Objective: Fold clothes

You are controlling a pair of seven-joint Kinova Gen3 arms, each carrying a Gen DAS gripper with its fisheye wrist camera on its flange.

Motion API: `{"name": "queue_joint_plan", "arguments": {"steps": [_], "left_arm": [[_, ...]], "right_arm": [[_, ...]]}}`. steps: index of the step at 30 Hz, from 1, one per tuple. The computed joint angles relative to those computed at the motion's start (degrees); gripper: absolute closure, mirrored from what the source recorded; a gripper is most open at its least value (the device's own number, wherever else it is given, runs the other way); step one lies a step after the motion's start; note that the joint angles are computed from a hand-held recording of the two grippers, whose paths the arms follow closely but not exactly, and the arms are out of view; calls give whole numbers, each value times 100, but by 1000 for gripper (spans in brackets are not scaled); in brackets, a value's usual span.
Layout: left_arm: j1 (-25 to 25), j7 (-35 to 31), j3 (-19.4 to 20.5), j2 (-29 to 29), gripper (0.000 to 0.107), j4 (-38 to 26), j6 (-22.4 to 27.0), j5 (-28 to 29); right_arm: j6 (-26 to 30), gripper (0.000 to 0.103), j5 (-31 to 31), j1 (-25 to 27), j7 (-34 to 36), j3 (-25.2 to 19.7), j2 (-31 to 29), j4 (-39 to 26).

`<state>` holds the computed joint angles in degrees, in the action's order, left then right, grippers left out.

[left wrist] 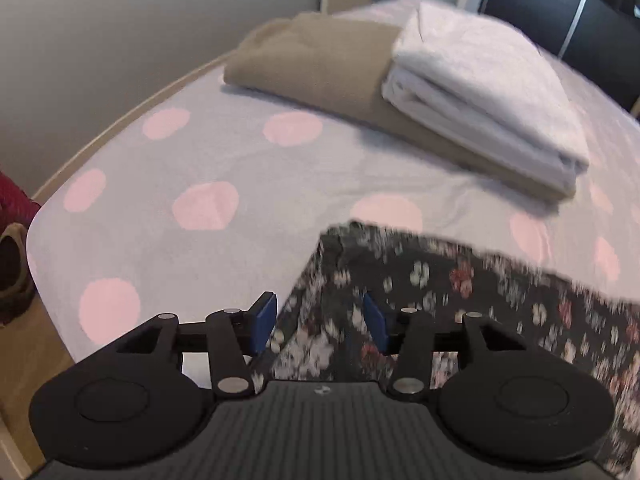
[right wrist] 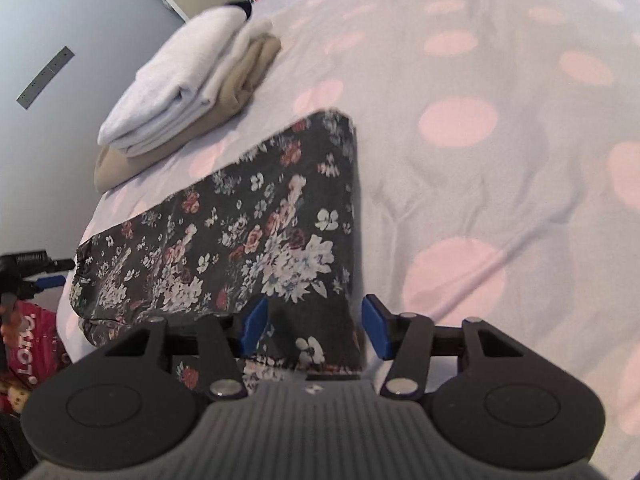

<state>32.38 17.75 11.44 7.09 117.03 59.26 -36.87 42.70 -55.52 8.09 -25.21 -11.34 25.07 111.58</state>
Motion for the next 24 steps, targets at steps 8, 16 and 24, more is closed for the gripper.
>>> {"name": "queue_joint_plan", "arguments": {"steps": [8,16,24], "left_arm": [[-185,-551,-192,340,70,101,-232,501],[4,-1165,-260,681,69,-137,-36,474],[75,-1555,-238,556,71,-222,-177,574]], "right_arm": [[245,55,566,-221,-954,-10,581,-556],[488,85,443,76,-1066,-268,837,-721],[835,93,286,297,-693,-89,129,-531]]}}
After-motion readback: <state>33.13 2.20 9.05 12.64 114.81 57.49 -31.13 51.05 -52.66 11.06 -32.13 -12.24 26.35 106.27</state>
